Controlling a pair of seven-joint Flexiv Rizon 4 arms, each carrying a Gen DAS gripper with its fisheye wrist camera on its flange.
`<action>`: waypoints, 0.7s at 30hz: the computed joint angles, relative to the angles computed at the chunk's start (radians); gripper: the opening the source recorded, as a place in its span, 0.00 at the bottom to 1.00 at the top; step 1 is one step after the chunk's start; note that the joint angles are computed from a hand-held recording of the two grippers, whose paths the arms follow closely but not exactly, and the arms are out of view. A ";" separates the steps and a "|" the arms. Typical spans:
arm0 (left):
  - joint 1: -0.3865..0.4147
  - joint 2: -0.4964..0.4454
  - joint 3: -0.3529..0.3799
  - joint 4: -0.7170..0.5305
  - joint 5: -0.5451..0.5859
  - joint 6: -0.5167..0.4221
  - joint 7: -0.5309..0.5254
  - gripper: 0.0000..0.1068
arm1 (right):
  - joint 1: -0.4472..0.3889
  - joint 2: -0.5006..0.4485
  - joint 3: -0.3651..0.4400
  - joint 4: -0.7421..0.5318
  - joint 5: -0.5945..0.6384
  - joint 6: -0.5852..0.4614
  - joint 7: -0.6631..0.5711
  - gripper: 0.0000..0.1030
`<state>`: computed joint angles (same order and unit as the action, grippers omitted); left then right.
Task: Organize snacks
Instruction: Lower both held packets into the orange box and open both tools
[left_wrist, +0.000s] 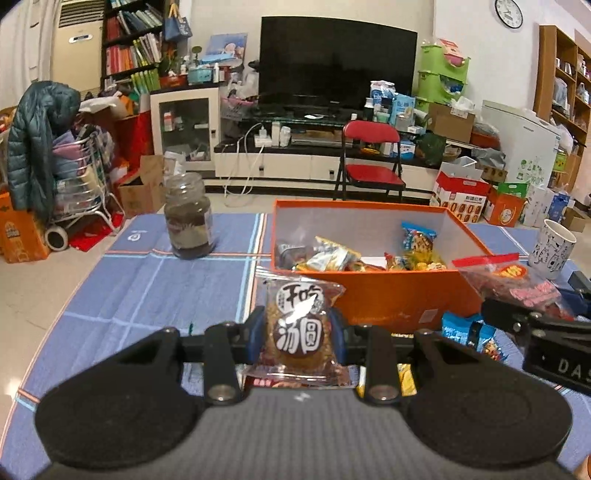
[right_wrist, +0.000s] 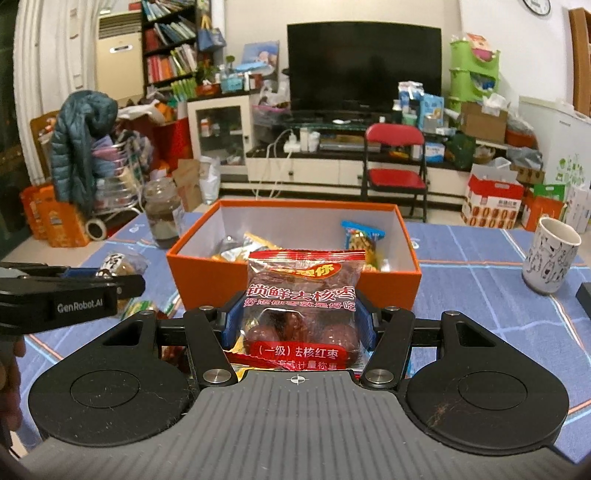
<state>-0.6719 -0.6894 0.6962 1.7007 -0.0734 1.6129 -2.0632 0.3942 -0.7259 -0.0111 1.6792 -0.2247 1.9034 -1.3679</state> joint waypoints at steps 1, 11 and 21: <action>0.013 0.002 -0.015 -0.006 0.001 0.002 0.006 0.30 | 0.008 -0.002 -0.009 -0.007 0.005 -0.002 0.001 0.45; 0.127 -0.052 -0.089 -0.175 -0.025 -0.008 0.058 0.30 | -0.097 -0.089 0.061 -0.207 -0.053 -0.050 0.043 0.45; 0.295 -0.218 -0.217 -0.558 0.022 -0.312 0.101 0.57 | -0.157 -0.316 0.237 -0.683 -0.177 -0.433 -0.001 0.47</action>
